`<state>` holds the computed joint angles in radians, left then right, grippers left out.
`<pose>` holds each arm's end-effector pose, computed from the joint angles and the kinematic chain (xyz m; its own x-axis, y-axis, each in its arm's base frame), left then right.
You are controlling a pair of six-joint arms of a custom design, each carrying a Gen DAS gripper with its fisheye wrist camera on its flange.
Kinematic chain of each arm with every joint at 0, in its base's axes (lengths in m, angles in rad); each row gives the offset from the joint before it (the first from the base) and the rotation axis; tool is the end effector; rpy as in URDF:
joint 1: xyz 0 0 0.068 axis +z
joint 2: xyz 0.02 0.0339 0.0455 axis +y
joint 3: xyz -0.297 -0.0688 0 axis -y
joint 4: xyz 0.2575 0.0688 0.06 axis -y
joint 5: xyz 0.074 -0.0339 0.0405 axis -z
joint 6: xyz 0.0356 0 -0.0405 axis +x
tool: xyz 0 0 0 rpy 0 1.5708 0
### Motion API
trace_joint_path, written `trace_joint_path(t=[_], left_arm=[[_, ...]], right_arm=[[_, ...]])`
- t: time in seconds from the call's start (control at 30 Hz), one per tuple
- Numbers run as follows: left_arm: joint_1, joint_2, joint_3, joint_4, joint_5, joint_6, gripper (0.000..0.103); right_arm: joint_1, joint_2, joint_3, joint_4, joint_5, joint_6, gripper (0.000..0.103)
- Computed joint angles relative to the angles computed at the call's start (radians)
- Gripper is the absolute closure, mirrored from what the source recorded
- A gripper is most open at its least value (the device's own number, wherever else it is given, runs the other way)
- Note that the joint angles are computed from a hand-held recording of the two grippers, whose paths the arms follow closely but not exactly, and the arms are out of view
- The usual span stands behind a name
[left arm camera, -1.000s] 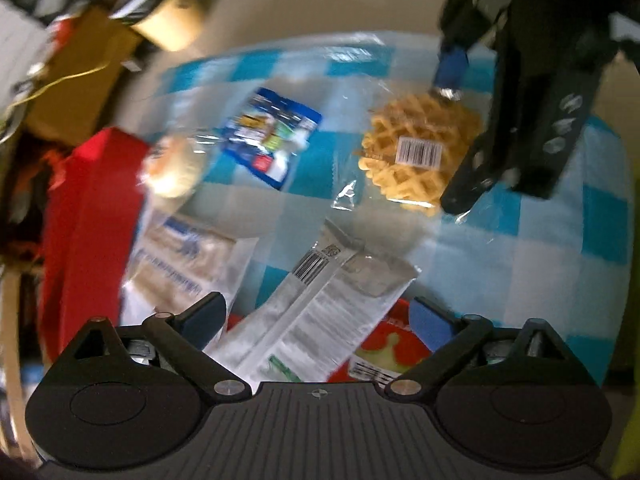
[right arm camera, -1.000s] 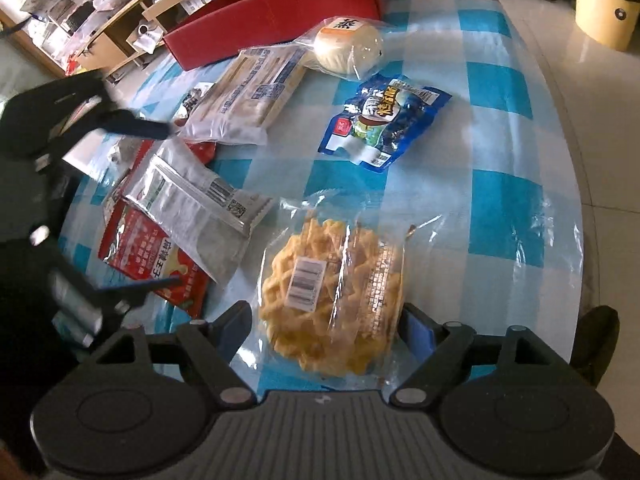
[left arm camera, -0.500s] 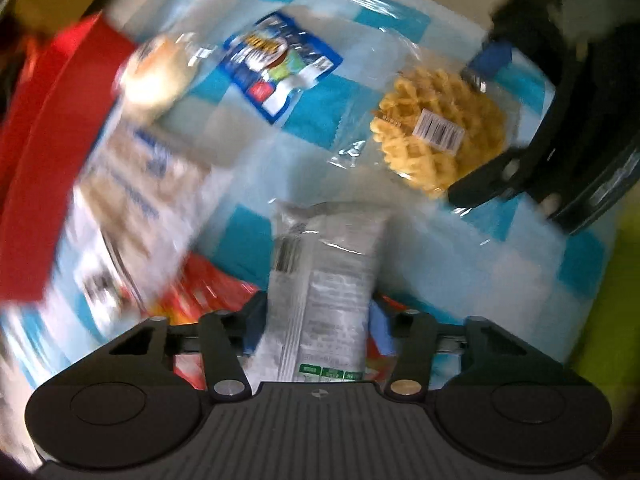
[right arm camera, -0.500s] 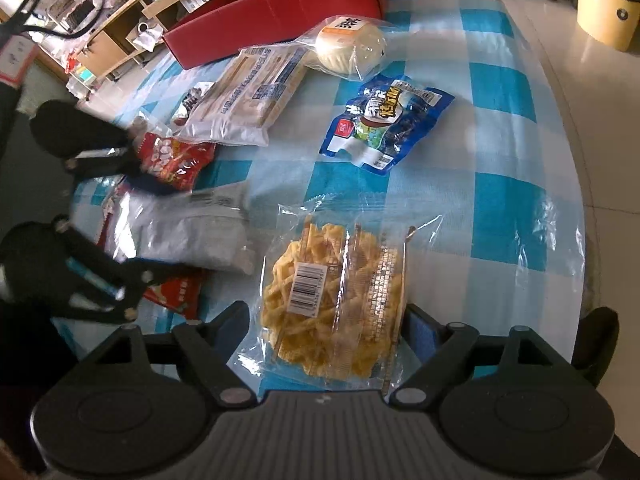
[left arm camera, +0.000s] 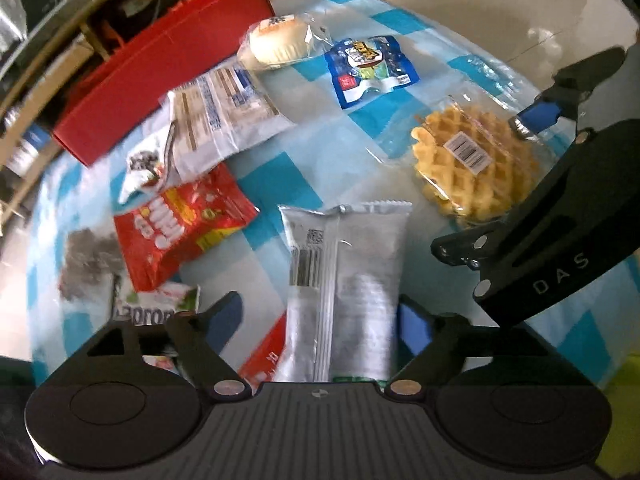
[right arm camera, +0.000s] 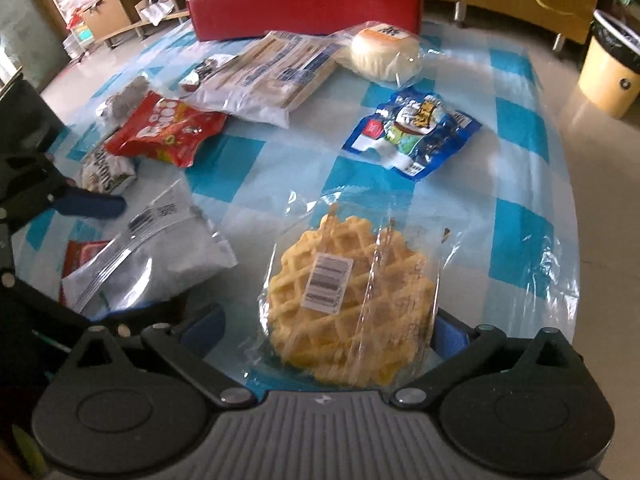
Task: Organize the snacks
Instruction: 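Grasp the silver-white snack bag with the left gripper while the right gripper lifts the waffle, then carry the silver bag and the waffle over the red box with both grippers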
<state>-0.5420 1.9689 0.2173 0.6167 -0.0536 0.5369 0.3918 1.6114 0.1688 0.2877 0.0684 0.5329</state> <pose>0.1673 -0.0985 0.0239 -0.4138 0.8453 -0.3380 0.8232 0.5059 0.2577 0.1569 0.0622 0.0624 -0.9088 0.1729 -0.3797 0.1234 0.9807 0.1514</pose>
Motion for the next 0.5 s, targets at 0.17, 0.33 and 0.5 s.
trace_joint_path(t=[0.17, 0.33, 0.5], left_arm=[[-0.002, 0.018, -0.002, 0.01, 0.009, -0.021, 0.008], [0.048, -0.006, 0.076, -0.108, 0.075, -0.07, 0.037], [0.047, -0.023, 0.099, -0.165, 0.081, -0.118, 0.043]], right_arm=[[-0.014, 0.003, 0.008, -0.011, -0.01, -0.039, 0.0], [-0.087, -0.054, -0.004, -0.035, -0.031, -0.035, 0.018], [-0.07, -0.075, -0.003, -0.056, -0.002, -0.026, 0.026]])
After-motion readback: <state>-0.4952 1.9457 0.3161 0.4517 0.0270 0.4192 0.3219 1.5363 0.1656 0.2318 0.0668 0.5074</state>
